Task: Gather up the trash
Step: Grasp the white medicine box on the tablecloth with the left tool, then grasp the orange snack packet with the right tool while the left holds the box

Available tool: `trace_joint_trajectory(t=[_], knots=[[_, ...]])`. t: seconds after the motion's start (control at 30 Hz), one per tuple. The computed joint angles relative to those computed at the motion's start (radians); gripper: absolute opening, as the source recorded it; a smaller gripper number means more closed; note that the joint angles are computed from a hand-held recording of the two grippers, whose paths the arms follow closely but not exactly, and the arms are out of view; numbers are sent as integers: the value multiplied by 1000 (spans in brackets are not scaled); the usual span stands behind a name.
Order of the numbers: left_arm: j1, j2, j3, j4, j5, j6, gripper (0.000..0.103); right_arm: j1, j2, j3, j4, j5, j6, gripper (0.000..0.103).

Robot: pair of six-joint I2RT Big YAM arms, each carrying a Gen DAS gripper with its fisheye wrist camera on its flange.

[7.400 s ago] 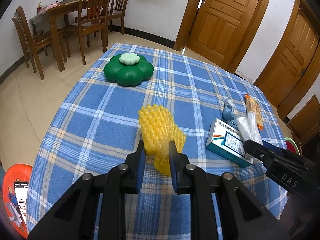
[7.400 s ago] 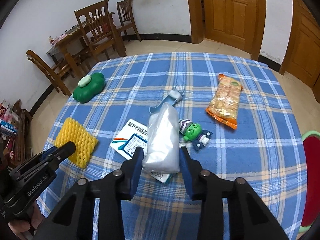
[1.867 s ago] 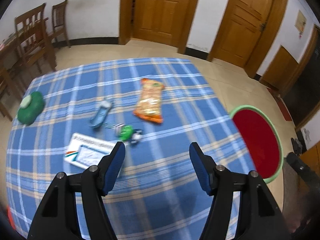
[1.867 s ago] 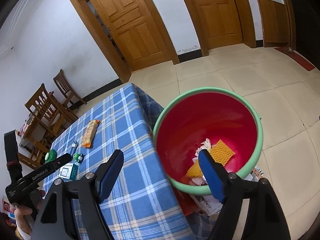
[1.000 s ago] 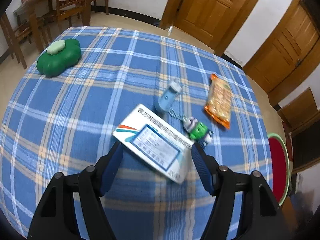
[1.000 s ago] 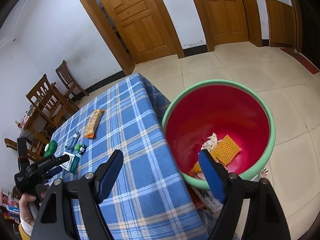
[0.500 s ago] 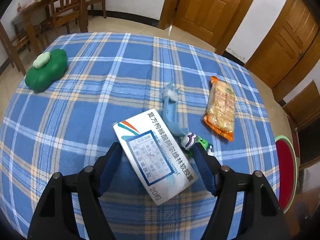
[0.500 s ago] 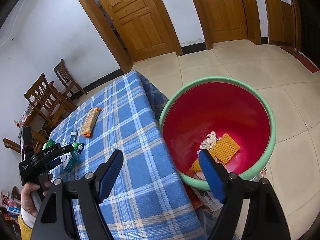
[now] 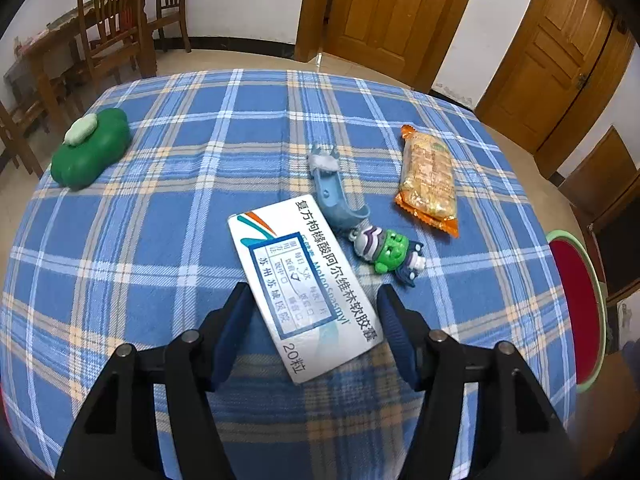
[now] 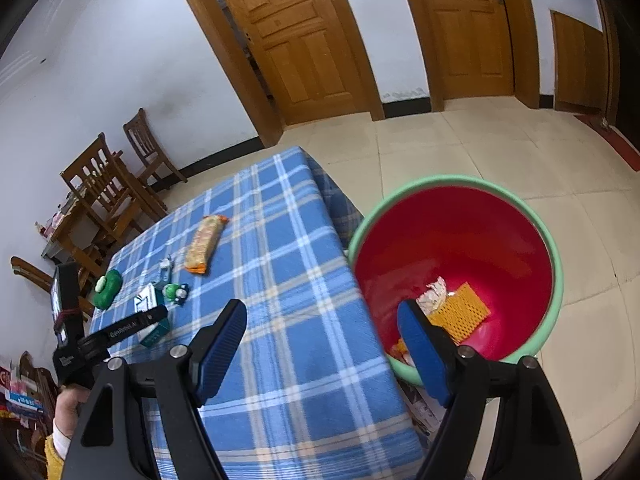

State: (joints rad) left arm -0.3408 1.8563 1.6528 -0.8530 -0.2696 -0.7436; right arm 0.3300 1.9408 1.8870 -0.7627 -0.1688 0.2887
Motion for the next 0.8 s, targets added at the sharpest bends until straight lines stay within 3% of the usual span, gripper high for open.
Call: trace_joint_trajectory(t=[0.33,0.5,0.8], knots=[[1,-99,-84,66,-18,29,58,44,22,88,-51,-1,-35,80],[11,-131,-92,54,-46,41,58,77,59,176,-94,8,-64,80],[47,-175,-97,25,-93,60,58,141,235,505,-266,4,-119,80]])
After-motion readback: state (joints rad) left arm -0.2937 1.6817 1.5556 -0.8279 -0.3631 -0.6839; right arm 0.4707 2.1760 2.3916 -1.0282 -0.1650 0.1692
